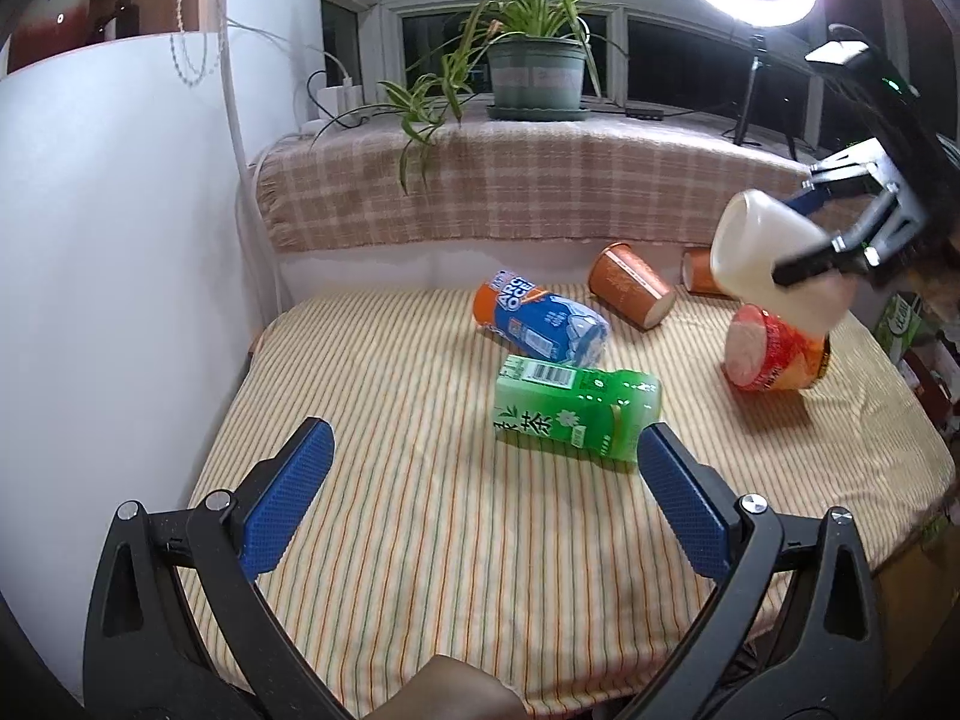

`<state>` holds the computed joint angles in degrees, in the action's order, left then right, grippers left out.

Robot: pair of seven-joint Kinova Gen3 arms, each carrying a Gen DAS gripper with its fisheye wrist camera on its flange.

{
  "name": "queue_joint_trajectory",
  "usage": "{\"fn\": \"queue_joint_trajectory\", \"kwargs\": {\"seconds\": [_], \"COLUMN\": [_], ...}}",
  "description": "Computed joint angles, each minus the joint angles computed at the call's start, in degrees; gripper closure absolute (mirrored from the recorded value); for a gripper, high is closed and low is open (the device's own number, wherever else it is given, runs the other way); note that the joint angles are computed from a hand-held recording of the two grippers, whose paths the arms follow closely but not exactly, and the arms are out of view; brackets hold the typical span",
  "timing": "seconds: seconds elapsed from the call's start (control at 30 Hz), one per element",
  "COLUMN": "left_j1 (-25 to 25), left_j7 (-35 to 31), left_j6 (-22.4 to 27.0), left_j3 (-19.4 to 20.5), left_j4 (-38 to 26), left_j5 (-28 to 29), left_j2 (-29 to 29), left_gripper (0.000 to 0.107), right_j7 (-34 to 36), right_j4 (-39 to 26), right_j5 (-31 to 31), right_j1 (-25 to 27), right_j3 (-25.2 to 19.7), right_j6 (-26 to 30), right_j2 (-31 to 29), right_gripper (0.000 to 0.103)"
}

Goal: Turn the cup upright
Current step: 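Lift the white cup with the right gripper and rotate it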

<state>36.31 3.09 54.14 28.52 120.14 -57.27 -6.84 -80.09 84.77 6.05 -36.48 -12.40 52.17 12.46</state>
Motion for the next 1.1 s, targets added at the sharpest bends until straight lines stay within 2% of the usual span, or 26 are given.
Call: {"fn": "queue_joint_trajectory", "kwargs": {"seconds": [0.2,0.3,0.4,0.57,0.8,0.9,0.93,1.0,1.1], "left_j1": [-0.2,-1.7,-3.5,-5.6,-5.9,-5.1,-4.6,-3.7,-2.0], "left_j7": [-3.3,-6.7,-7.8,-14.1,-26.8,-29.6,-30.8,-32.3,-36.3], "left_j6": [-3.3,-7.4,-8.8,-12.6,-13.1,-12.4,-12.2,-11.5,-11.4], "left_j3": [-0.4,-1.4,-0.3,-0.3,0.8,1.0,0.7,0.3,-1.6], "left_j4": [0.3,0.5,0.4,-0.1,-3.5,-4.8,-5.3,-6.4,-7.7], "left_j5": [2.6,6.5,7.8,12.2,15.4,15.0,15.1,14.8,15.8], "left_j2": [-1.7,-3.6,-4.0,-4.3,-2.0,-0.5,0.1,1.4,2.7], "left_gripper": [0.005,0.005,0.005,0.005,0.005,0.005,0.005,0.005,0.005], "right_j7": [-4.7,-8.4,-10.9,-11.7,-11.6,-11.8,-11.5,-11.9,-11.5], "right_j4": [7.9,10.8,13.6,16.5,18.4,19.1,18.9,19.0,19.8], "right_j5": [1.1,2.5,4.0,4.4,3.7,3.5,3.2,3.2,1.5], "right_j1": [-2.8,-3.9,-4.9,-5.3,-4.9,-4.8,-4.6,-4.7,-3.6], "right_j3": [-1.4,-1.5,-1.7,-2.1,-2.1,-1.9,-2.0,-1.8,-1.9], "right_j6": [-4.1,-5.3,-6.7,-8.3,-9.6,-10.6,-10.5,-11.1,-12.6], "right_j2": [-2.4,-2.1,-2.0,-1.3,-0.6,-0.4,-0.2,-0.2,-1.3], "right_gripper": [0.028,0.028,0.028,0.028,0.027,0.027,0.026,0.016,0.015]}}
